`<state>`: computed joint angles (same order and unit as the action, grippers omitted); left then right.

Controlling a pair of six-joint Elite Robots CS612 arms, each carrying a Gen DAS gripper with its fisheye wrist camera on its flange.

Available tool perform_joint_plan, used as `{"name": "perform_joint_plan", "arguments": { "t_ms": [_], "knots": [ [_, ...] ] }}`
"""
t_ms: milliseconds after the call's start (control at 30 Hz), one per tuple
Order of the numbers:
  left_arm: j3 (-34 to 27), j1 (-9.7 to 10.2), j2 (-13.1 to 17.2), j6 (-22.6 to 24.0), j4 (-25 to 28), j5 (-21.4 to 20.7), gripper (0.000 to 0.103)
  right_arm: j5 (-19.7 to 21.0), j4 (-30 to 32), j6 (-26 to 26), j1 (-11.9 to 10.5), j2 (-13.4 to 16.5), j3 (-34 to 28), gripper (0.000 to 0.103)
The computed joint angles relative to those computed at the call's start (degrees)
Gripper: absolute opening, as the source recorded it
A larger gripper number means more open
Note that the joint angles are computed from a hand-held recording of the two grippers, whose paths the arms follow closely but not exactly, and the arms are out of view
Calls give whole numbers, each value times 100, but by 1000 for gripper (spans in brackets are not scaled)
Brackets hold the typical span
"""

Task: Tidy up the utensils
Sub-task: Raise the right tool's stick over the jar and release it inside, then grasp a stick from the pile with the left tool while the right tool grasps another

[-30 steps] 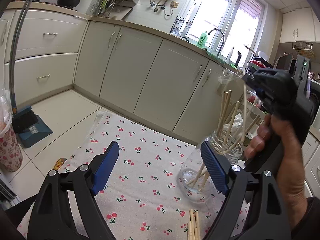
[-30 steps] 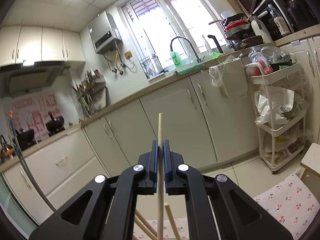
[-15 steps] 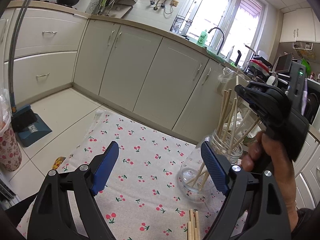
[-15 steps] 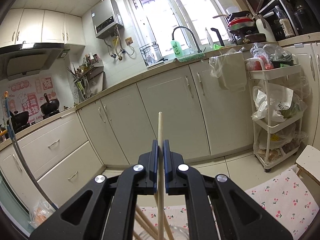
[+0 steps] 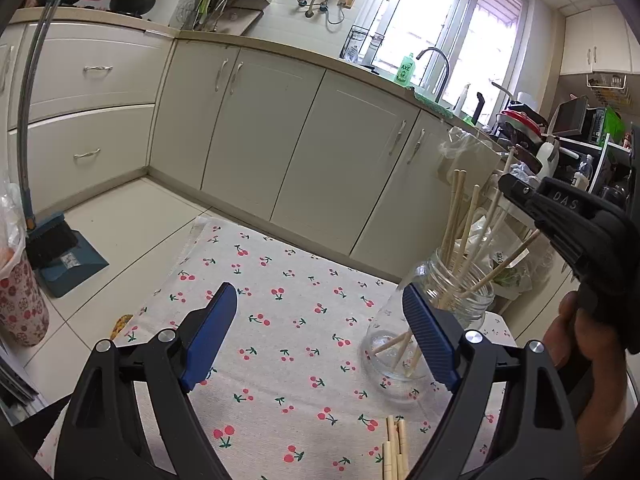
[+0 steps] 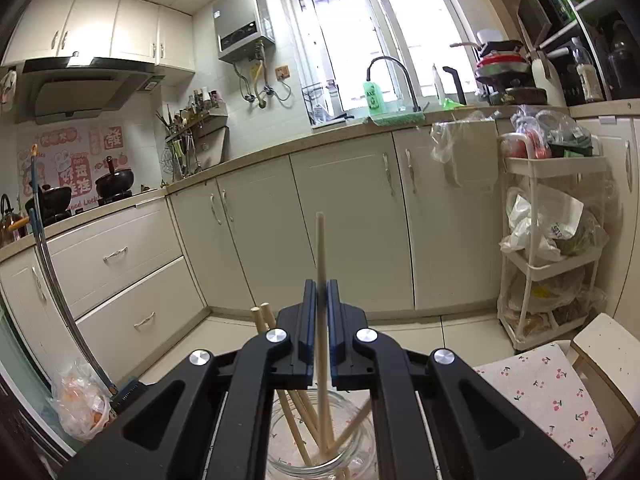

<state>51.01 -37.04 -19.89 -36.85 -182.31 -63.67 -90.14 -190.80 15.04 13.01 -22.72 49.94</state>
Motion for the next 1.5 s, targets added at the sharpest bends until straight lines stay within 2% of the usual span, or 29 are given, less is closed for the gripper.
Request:
{"name": "perform_joint_plan", "arguments": {
  "t_ms": [67,167,233,367,433,500,600,767,900,1067,1233,1300,1367,1500],
  "knots": [
    [-7,8,4,-26,20,-9,81,40,-53,-30,0,-41,74,17],
    [-17,19,11,-65,49,-27,81,98,-113,-138,1,-122,216,18],
    [-23,24,15,-78,54,-39,81,127,-153,-128,-4,-214,377,23],
    [-13,48,7,-138,113,-139,81,171,-261,-20,-18,-633,1172,24],
    [52,62,-43,-179,174,-223,81,280,46,-56,-15,-878,1626,24],
    [159,68,-115,-154,190,-296,81,537,606,-182,-11,-1109,2077,22],
    [389,50,-266,-6,295,-352,81,832,1297,-286,3,-1266,2447,17],
    [931,19,-572,22,455,-536,81,1004,1987,-405,50,-1234,2449,15],
    [1302,3,-775,-103,543,-626,82,909,2417,-487,99,-1139,2268,15],
    [1527,-1,-885,-176,621,-749,84,903,2592,-616,112,-1119,2225,15],
    [1577,-19,-913,-137,754,-914,84,716,2814,-790,166,-1120,2156,14],
    [1566,-27,-923,-73,828,-984,84,654,2875,-783,154,-1141,2172,9],
    [1502,-41,-917,53,1008,-1055,84,613,2893,-800,140,-1179,2229,7],
    [1313,-84,-865,362,1418,-1160,84,768,2866,-722,39,-1319,2468,6]
  ]
}}
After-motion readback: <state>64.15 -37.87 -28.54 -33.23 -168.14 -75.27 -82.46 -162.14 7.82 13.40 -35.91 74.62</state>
